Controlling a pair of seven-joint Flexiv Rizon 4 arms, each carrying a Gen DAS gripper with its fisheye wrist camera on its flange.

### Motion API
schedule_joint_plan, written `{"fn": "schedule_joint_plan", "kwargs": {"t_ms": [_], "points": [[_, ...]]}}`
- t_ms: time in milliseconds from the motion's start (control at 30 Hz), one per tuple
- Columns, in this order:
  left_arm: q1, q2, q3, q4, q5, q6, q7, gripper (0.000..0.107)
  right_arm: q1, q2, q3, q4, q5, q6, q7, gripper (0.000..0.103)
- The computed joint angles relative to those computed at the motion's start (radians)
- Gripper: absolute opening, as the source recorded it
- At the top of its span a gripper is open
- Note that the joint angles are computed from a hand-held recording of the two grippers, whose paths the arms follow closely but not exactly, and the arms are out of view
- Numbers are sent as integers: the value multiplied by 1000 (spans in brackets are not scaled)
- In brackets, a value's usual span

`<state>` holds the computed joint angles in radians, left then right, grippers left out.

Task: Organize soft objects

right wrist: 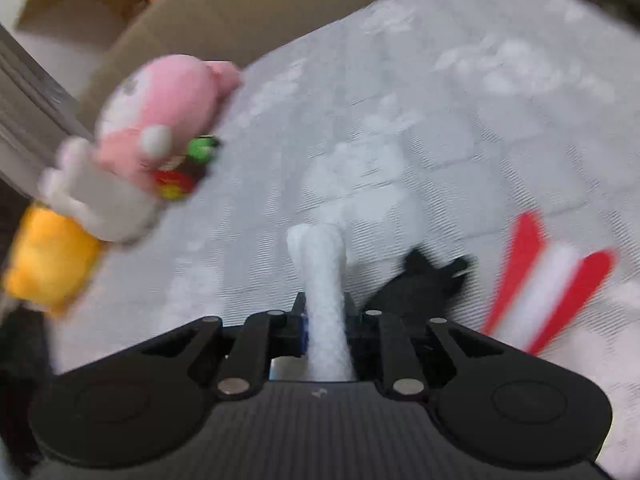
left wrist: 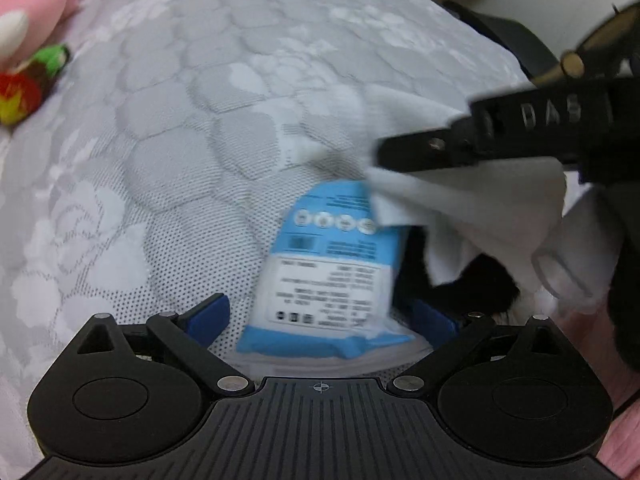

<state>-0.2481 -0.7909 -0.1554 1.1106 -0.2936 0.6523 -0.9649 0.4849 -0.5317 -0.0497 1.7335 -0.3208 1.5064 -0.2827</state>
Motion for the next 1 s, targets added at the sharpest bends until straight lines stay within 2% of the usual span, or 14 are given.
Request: {"fn": "schedule_joint_plan", "kwargs": {"t_ms": [67,167,400,533,600,700,767,800,867,900,1000], "points": [[2,15,-4,27,3,22,22,101,-39,-17,57,-26,12,-11,-46,19],[1,24,-6,46,5,45,40,101,-59,-34,96,-68,23,-95,-88,19],[11,20,-7,41,-17,66,25,101,-11,-17,30,-63,-14,-235,-11,16],[37,6,-8,11,-76,79,-80,101,18,8,-10,-45,-106,-315,62,18],[62,-4,-16,-7,-126,81,-160,101,15,26,-5,-26,-141,-292,87,18],[115,-31,-45,-39,-223,54,-283,102,11,56,9,15,-174,-147,101,18],[137,-50,-55,-60,-258,37,-343,102,-15,48,74,-2,-140,-86,41,18],[145,-58,-56,-71,-271,30,-373,102,-42,33,134,-29,-104,-87,-17,18],[148,-67,-49,-87,-268,26,-415,102,-95,-11,258,-102,-20,-139,-138,18],[150,-71,-47,-93,-264,22,-429,102,-106,-29,294,-132,11,-178,-177,18],[156,-77,-45,-102,-251,-5,-453,102,-91,-44,306,-162,59,-272,-223,15]]}}
